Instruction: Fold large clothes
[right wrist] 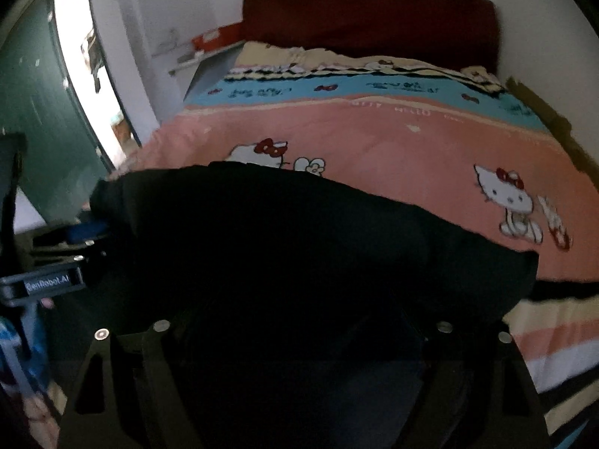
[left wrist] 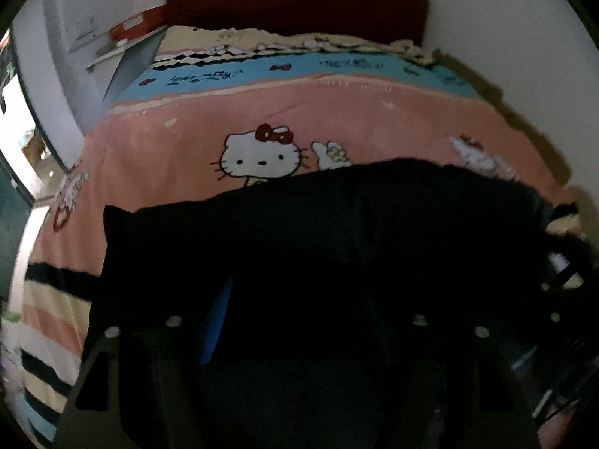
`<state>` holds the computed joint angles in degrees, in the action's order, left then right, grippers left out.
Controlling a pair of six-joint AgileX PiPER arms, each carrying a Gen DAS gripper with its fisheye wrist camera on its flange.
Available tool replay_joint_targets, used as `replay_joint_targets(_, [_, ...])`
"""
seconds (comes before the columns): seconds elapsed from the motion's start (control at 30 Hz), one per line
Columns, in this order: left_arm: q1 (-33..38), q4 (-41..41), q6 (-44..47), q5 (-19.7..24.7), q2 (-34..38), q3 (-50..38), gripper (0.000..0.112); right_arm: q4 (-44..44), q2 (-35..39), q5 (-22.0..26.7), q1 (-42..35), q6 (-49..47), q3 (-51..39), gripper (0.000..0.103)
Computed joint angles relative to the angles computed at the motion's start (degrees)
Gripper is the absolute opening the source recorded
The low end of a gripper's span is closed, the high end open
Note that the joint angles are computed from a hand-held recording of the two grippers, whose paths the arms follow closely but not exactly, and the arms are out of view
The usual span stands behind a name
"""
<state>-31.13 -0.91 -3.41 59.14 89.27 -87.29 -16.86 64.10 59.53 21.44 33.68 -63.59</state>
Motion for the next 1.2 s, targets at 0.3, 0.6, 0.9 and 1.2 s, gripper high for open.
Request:
replay_joint_targets(0.3, [6.0,-9.6,5.9,-4.4,5.6,2.3,0.081,9.4,4.5,-9.7,-10.0,-9.0,5.7,0.095])
replay_joint_targets(0.6, [4.5,-6.9,4.0,-7.5,8.8,1.7,0.082,14.2,8.4,-15.5,-15.0,-13.6,7.7,0.098])
replay_joint_targets(0.9, [4.1,-6.1,3.2,-7.6,13.4,-2.5,0.083,23.0,12.7,-19.6,-20.5,-22.0,7.5,0.099])
replay_joint_targets(1.2, [2.5,-2.8,0.5,-9.7,11.6,0.8,0.083,23.5,12.3,-21.7,-20.5,-21.5,9.3,0.099])
